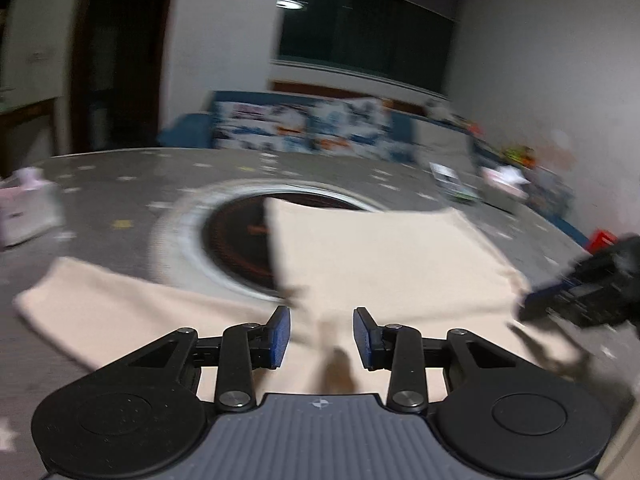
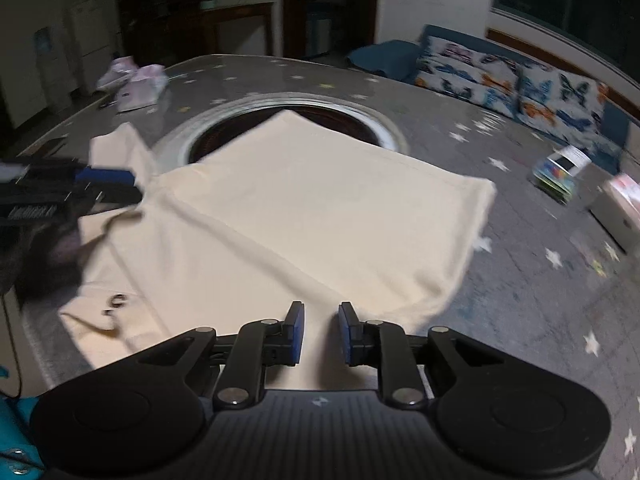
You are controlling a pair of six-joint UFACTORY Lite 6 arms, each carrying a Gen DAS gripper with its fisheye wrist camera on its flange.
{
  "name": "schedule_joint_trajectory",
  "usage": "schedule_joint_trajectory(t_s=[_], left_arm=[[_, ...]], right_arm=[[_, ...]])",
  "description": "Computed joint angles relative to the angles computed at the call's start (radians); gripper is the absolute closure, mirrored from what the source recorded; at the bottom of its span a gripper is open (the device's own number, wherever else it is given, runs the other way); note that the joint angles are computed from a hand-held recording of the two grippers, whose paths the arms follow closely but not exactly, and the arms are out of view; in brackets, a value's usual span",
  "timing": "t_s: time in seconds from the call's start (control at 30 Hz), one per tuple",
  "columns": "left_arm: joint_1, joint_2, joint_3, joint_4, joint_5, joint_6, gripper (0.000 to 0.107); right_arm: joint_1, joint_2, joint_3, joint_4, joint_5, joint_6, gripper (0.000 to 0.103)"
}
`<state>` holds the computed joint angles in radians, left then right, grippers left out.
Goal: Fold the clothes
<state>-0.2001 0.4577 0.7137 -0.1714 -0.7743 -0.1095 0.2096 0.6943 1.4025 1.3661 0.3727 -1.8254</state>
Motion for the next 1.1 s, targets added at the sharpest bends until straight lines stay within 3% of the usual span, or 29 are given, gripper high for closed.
schedule_joint_trajectory(t_s=[0.3, 0.6, 0.8, 0.87, 0.93, 1.1], left_arm=[[0.170, -0.031, -0.008, -0.338, 0.019, 0.134, 0.065], [0.306, 0.021, 0.028, -0.301, 0.049, 0.075, 0.065], [0.358, 0.079, 0.081, -0.206, 0.080, -0.021, 0.068], [0.363, 0.097, 0.090, -0.201, 0.059, -0.031, 0.074], [0.375, 0.104, 0.097, -0.171, 0.060, -0.063, 0.096], [0.357, -0.002, 0.014, -0.072, 0.007, -0.185, 0.101]], right_arm=[[0.157, 0.032, 0.058, -0.069, 0.040, 0.016, 0.085], [0.290, 0.141, 0.185, -0.134, 0.035, 0.073, 0.085], [0.280, 0.097, 0.138, -0.081, 0.032, 0.033, 0.085], [0.269, 0.070, 0.108, -0.048, 0.030, 0.004, 0.085], [0.254, 0.043, 0.076, -0.009, 0.029, -0.031, 0.085], [0.202, -0.032, -0.013, 0.105, 0.045, -0.129, 0.085]])
